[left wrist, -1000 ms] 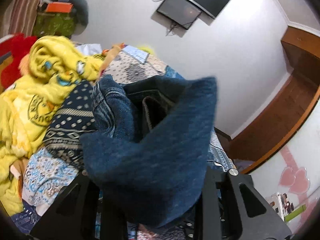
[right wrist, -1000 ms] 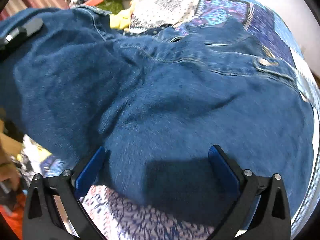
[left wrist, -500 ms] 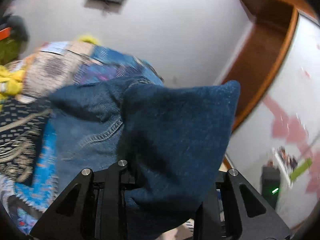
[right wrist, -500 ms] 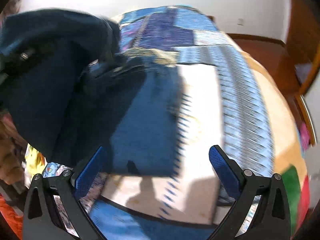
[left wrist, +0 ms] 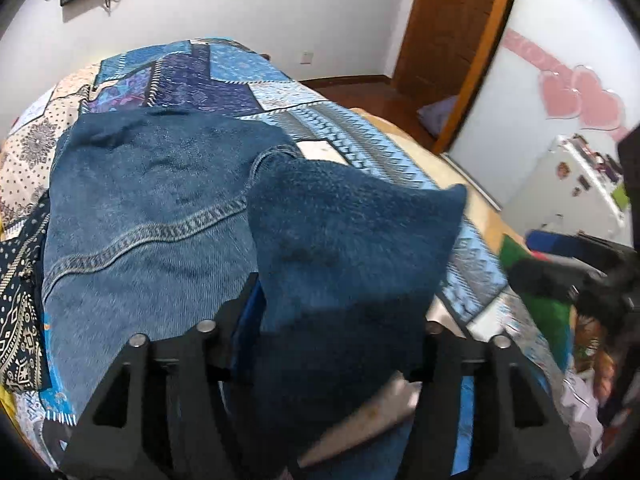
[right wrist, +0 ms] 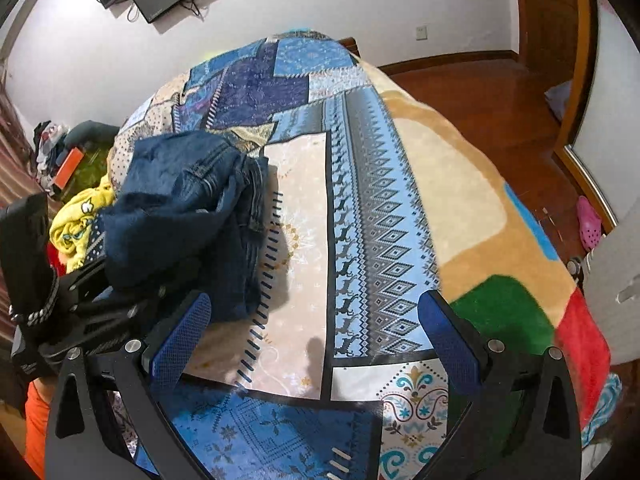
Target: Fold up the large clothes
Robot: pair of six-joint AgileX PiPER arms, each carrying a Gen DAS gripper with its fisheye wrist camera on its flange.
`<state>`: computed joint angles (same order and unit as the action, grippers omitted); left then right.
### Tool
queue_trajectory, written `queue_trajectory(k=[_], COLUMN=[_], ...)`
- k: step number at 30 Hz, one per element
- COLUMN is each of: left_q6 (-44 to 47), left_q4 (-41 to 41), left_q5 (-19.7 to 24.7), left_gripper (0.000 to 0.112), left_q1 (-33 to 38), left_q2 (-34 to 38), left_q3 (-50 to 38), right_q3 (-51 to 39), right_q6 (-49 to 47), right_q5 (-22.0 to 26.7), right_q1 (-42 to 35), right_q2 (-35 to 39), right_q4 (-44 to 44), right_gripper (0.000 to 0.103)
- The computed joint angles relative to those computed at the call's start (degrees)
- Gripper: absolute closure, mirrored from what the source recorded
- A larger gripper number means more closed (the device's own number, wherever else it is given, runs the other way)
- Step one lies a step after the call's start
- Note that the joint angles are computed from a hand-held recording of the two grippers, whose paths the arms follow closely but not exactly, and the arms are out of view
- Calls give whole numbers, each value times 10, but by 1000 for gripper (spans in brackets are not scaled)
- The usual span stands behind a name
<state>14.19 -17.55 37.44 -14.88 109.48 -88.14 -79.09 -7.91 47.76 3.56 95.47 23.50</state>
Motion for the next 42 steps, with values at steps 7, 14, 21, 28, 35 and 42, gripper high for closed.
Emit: queue_trajectory(k=[7, 14, 21, 28, 35, 42], left_q6=[6, -111, -143, -55, -41, -112], left_q4=[-31, 107, 161, 67, 33, 149], left_q5=[7, -58, -24, -74, -81, -62], left_gripper=[29, 11, 11, 10, 10, 10], left_q1=[40, 88, 120, 148, 155, 135], left_q2=[-103, -169, -113, -130, -145, -164], left_q3=[78, 124, 110, 201, 227, 206], right_q3=[-18, -94, -188, -160, -106, -105], right_q6=[-48, -25, -3, 3, -35, 3], right_q5=[1, -13, 26, 8, 17, 20], right_q1=[4, 83, 130, 114, 76, 97], right_q2=[0, 48, 141, 157, 134, 95], right_q4=[83, 33, -55, -133, -60, -133], right_gripper=[0, 0, 0, 0, 0, 0])
